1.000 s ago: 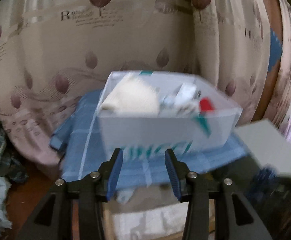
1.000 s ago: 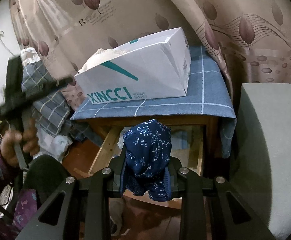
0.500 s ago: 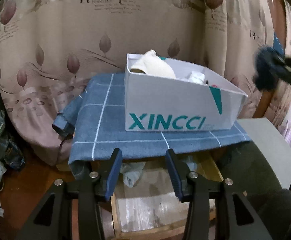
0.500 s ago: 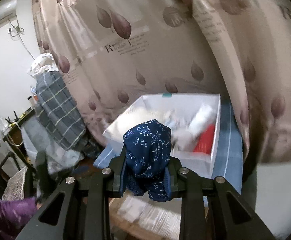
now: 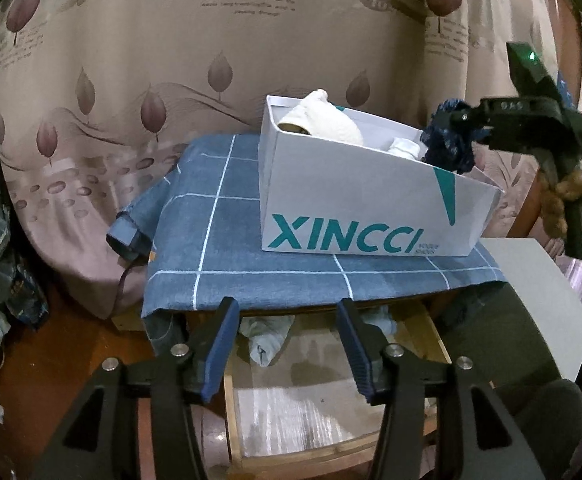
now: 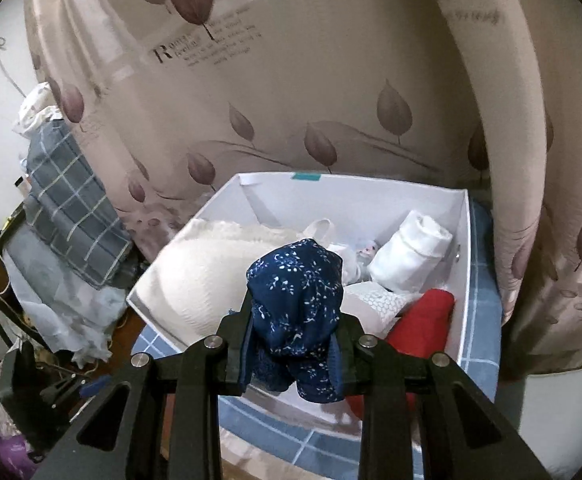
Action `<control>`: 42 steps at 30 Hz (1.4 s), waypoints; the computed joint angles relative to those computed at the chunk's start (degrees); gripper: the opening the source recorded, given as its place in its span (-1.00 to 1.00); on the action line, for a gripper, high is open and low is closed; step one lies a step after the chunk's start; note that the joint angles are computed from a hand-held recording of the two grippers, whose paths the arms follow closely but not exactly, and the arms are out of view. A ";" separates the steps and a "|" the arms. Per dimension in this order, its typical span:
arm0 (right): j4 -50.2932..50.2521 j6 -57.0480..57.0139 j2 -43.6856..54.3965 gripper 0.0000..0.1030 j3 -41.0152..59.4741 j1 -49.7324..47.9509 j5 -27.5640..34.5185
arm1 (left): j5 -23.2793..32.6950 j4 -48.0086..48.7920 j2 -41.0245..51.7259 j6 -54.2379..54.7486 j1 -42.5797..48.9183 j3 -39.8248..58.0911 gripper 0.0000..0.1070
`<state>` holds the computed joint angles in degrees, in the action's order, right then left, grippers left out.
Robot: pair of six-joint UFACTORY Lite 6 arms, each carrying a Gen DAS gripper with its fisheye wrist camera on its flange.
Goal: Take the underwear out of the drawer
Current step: 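Lower the dark blue floral underwear into the box and open the right gripper, then reach the open right tool down into the drawer toward the white cloth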
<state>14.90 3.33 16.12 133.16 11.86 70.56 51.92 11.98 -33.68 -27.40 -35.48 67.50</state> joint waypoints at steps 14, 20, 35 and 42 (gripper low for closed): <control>-3.35 1.16 1.11 -0.39 -7.11 1.30 -4.24 | 1.16 2.45 1.20 -1.98 -0.26 -0.06 -0.01; -3.31 2.38 -0.32 0.06 -7.86 0.22 -5.40 | 2.15 4.51 1.50 -3.53 -1.54 0.08 -0.01; -33.13 5.61 -24.03 -0.08 -40.69 46.17 -10.48 | 3.72 -19.57 -1.57 16.74 26.92 0.02 0.00; -55.14 10.44 -10.59 -0.41 -53.52 60.72 -12.37 | 7.35 -27.91 -1.86 25.10 37.30 0.61 0.01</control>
